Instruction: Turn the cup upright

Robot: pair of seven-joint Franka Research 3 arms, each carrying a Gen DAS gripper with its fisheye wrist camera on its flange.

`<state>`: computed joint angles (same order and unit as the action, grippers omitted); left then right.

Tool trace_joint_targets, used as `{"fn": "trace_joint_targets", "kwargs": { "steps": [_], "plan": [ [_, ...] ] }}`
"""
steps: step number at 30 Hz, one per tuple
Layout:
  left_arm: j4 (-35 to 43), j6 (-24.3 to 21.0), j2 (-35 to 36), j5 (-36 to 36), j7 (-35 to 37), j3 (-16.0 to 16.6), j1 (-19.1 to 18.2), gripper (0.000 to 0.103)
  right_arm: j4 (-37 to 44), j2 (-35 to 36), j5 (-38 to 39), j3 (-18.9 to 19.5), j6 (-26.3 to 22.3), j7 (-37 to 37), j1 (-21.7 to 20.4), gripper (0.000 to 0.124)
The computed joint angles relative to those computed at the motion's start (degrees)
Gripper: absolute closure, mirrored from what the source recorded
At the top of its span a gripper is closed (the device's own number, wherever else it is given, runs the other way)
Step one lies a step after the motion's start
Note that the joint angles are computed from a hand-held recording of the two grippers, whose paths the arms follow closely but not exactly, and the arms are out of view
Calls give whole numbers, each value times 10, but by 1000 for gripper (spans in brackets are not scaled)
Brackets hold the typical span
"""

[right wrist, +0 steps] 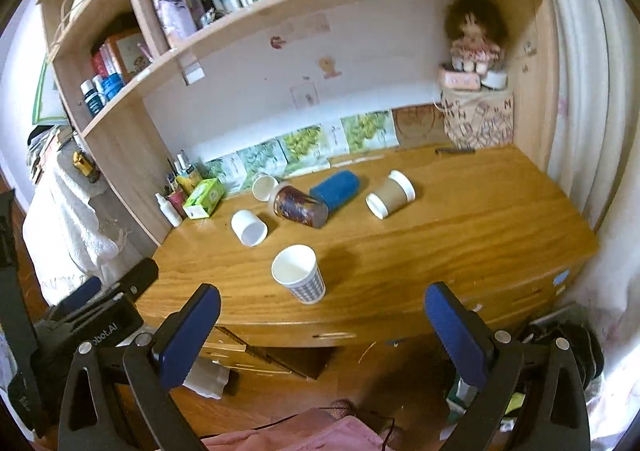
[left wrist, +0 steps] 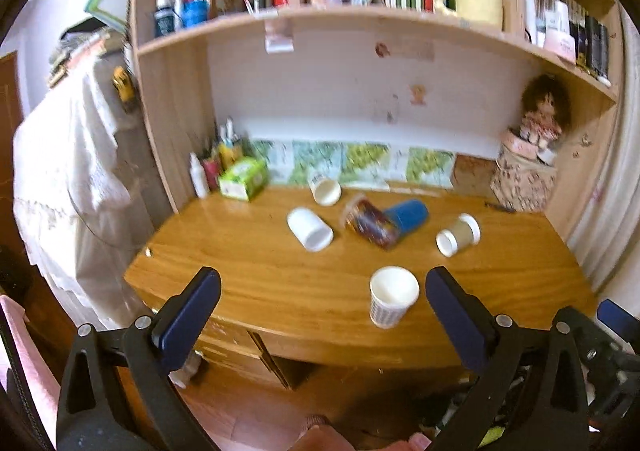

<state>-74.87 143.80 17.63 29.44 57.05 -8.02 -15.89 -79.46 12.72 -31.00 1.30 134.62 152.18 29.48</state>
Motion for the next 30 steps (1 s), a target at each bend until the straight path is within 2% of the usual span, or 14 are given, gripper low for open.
{"fn": "trace_joint_targets", "kwargs": {
  "steps": [5,14,30],
  "plan": [
    [-2,16,-3,39,-33,11,-10,1,17,9,-14,-1,1,-28,4,21],
    [8,24,5,56,-34,10,-17,1,15,8,-47,-12,25,-32,10,21],
    [11,32,9,47,-22,9,-20,1,18,15,-44,-15,32,-31,5,21]
  ]
}}
